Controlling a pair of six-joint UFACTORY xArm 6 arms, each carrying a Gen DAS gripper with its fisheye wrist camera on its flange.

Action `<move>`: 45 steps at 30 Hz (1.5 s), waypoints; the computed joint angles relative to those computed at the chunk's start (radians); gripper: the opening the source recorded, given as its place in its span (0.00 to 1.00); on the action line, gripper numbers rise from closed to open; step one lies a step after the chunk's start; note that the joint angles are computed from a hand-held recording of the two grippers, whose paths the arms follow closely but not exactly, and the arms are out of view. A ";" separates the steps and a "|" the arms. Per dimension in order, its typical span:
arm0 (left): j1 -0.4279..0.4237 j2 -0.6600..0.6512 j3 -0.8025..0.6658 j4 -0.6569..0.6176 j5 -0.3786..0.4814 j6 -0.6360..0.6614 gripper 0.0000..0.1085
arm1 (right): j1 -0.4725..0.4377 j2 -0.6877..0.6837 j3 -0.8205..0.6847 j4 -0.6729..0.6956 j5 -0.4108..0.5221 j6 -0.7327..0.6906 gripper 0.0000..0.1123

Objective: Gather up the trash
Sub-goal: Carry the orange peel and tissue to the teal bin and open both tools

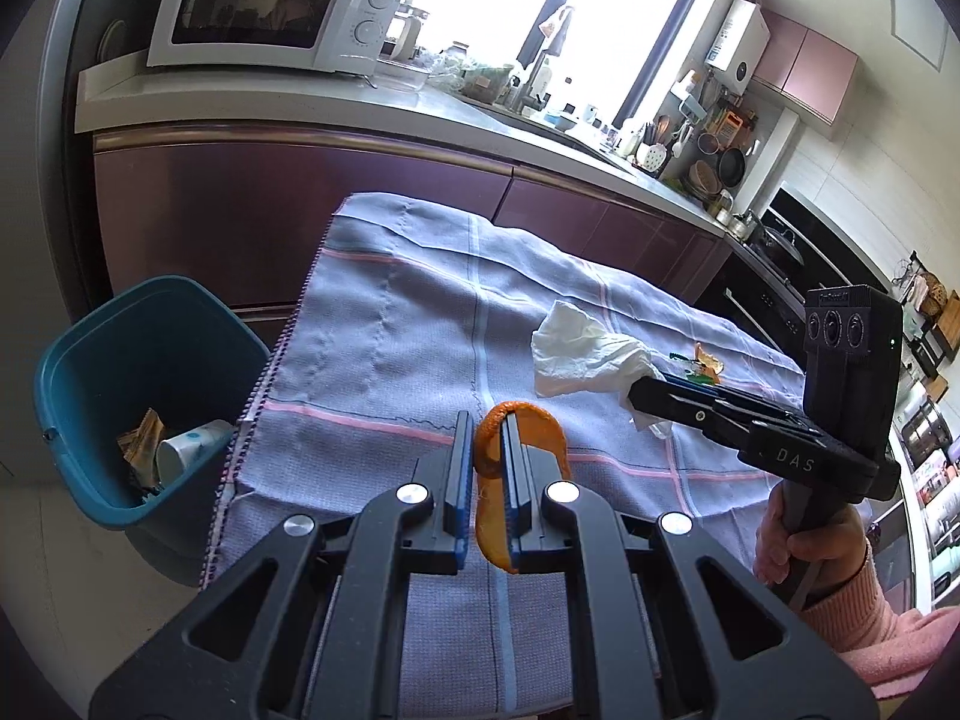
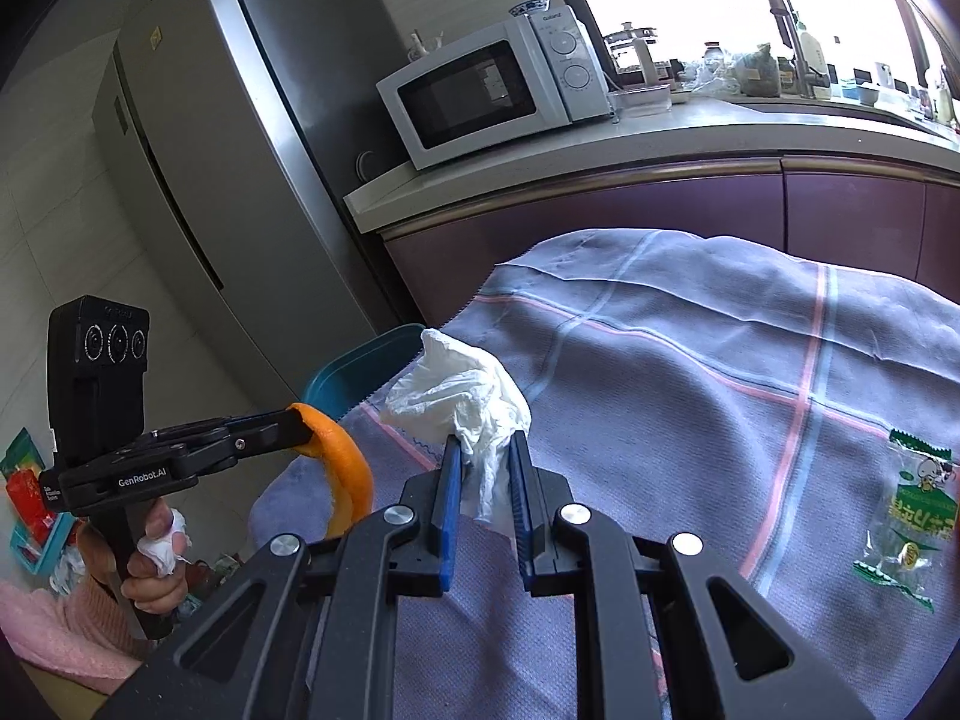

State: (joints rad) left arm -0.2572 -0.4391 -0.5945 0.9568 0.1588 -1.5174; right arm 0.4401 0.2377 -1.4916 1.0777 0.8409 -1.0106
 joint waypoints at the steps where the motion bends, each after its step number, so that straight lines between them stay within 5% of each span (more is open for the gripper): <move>1: 0.003 -0.013 0.008 -0.001 0.004 0.000 0.08 | 0.006 0.006 -0.008 -0.002 0.002 0.002 0.13; 26: 0.100 -0.281 0.132 -0.083 0.189 0.114 0.08 | 0.127 0.180 -0.276 -0.087 0.085 0.089 0.13; 45: 0.229 -0.269 0.142 -0.106 0.210 0.186 0.08 | 0.207 0.426 -0.628 -0.215 0.152 0.242 0.12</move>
State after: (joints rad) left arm -0.0282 -0.7085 -0.4529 0.8511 0.3693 -1.3316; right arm 0.6470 0.6635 -2.1193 0.8624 0.9925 -0.7681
